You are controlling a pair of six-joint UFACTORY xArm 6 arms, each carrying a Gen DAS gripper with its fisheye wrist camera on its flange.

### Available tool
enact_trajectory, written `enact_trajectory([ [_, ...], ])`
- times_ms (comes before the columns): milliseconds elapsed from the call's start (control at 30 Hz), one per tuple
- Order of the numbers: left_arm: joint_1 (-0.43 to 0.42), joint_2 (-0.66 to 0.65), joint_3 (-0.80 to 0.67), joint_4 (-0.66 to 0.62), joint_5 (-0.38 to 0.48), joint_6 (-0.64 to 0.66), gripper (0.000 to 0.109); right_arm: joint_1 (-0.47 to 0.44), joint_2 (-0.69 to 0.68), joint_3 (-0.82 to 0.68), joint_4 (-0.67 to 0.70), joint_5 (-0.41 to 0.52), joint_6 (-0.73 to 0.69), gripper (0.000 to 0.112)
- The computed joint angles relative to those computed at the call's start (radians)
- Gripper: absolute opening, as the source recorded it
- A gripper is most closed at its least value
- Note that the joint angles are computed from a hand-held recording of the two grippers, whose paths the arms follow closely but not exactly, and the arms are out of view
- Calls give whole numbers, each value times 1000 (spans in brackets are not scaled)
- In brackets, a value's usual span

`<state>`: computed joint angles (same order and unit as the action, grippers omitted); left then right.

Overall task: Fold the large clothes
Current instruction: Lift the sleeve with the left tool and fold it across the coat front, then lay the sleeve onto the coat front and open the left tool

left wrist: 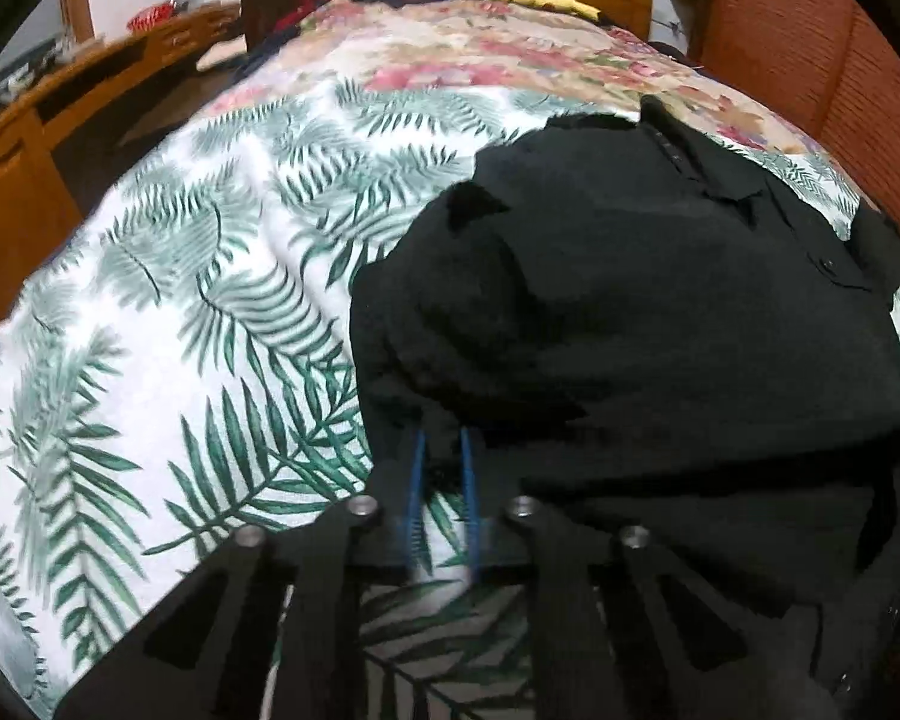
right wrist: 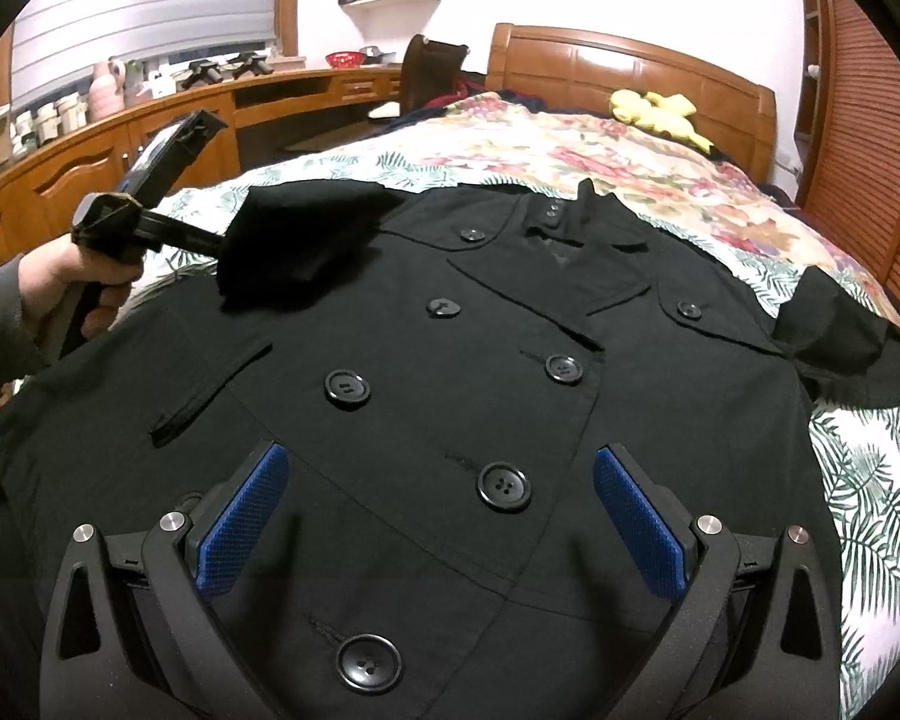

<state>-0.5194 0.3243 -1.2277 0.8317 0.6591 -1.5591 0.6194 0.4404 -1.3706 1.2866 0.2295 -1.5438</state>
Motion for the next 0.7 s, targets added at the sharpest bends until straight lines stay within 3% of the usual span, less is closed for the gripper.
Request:
enact_trajectory([
  [167,-74,-47,-56,106,113,-58,4,-6,-18,10,50,-9,-50,103],
  [367,-188,-20,-244,164,218,-2,4,-31,-50,23,101,-10,-79,103],
  [567,-280,56,-423,209,271,46,4,-65,-83,36,160,-14,-116,103],
  [700,-323,76,-453,227,265,9,4,-84,-103,50,184,-23,-131,103],
])
